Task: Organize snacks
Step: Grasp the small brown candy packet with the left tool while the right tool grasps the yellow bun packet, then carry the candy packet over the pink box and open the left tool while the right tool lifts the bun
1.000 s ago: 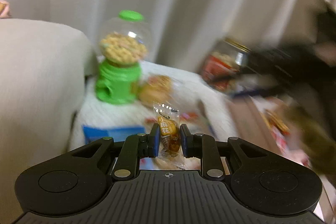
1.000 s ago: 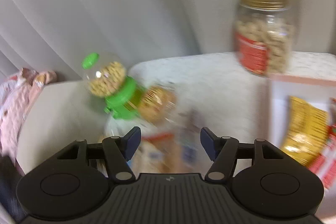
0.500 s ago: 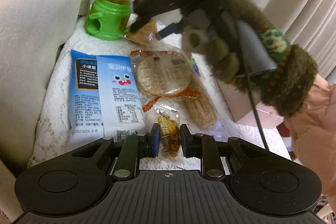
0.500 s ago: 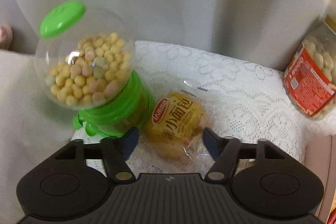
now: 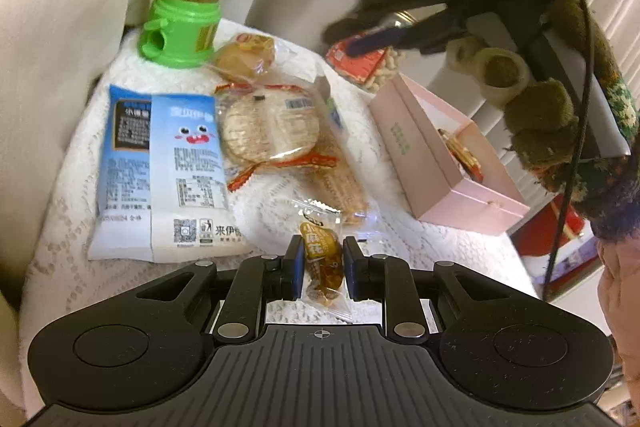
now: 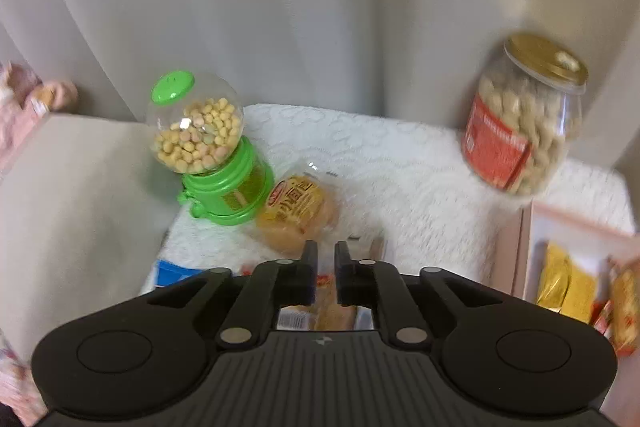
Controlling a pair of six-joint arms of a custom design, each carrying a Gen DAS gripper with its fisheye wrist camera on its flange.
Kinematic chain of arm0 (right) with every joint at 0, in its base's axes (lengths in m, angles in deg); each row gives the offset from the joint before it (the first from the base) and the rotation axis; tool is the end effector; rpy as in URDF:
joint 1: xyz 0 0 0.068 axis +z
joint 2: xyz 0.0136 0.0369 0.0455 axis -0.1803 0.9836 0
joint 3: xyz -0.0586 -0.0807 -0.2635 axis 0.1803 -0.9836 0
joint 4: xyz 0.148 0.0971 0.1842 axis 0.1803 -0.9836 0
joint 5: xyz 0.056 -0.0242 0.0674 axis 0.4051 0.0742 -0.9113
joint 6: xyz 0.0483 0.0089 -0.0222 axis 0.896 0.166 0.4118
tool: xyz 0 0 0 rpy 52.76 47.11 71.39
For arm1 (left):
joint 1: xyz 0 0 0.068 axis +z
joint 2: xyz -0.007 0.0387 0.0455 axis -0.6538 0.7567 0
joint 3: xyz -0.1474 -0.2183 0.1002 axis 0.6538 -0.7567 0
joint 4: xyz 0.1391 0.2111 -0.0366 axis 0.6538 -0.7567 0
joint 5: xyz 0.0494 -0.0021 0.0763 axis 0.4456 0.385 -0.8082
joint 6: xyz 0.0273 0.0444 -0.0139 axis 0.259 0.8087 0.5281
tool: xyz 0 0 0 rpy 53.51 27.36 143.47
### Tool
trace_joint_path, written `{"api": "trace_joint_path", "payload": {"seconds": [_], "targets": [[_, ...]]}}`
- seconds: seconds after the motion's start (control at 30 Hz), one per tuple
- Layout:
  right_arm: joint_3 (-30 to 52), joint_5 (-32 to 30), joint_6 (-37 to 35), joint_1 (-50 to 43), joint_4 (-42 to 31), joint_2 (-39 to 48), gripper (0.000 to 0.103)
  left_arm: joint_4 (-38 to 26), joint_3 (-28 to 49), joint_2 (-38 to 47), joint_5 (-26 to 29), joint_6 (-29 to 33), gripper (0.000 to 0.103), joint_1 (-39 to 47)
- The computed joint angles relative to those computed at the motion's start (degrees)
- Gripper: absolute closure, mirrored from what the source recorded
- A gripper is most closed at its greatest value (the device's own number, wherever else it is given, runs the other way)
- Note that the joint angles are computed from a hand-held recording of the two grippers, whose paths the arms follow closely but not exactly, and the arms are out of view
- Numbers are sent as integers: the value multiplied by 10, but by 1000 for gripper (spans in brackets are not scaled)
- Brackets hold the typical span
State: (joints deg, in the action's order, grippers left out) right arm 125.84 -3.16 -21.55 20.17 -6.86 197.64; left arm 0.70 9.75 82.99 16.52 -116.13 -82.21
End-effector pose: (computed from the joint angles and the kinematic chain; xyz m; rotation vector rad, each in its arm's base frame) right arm 0.3938 0.2348 0.1564 -0.3705 2.5354 0.3863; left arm 0.1625 -0.1352 0.0697 -0.0903 2.2638 -0.6068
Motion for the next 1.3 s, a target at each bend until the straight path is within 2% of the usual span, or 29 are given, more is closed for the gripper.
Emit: {"api": "trace_joint_path", "payload": {"seconds": [0.07,0.1,0.2,0.3,0.4,0.47,0.53,0.57,0.67,0.8,0.97,1.3], "targets": [[-7,13,17,11,15,5,32,-45,11,-17,-45,2,79,-18],[2,29,14,20,24,18,28,-68,7,-39,-53,1,79,-21],[82,68,0,45,4,88,28,-56,2,-31,-42,5,79,-5],[207,54,13,51,-47,180,28,-38,6,-9,-25,8,79,16],[365,55,39,51,-139,279,28,-38,11,-2,0,17,79,37],[401,59,54,48,-158,304,27,-38,10,-3,6,23,79,43],[364,41,54,41,-129,285,29,-27,13,8,16,27,79,53],[337,34,49,38,-113,269,40,-27,13,9,16,24,79,53],[244,23,38,31,-71,201,47,-32,21,13,13,22,79,47],[82,15,17,25,3,69,48,-48,26,2,-3,17,79,24],[-143,-22,-9,7,74,-125,48,-100,42,-31,-39,10,79,-28],[-521,-36,-74,-72,112,-434,48,-148,81,-46,-35,-10,79,-123]]}}
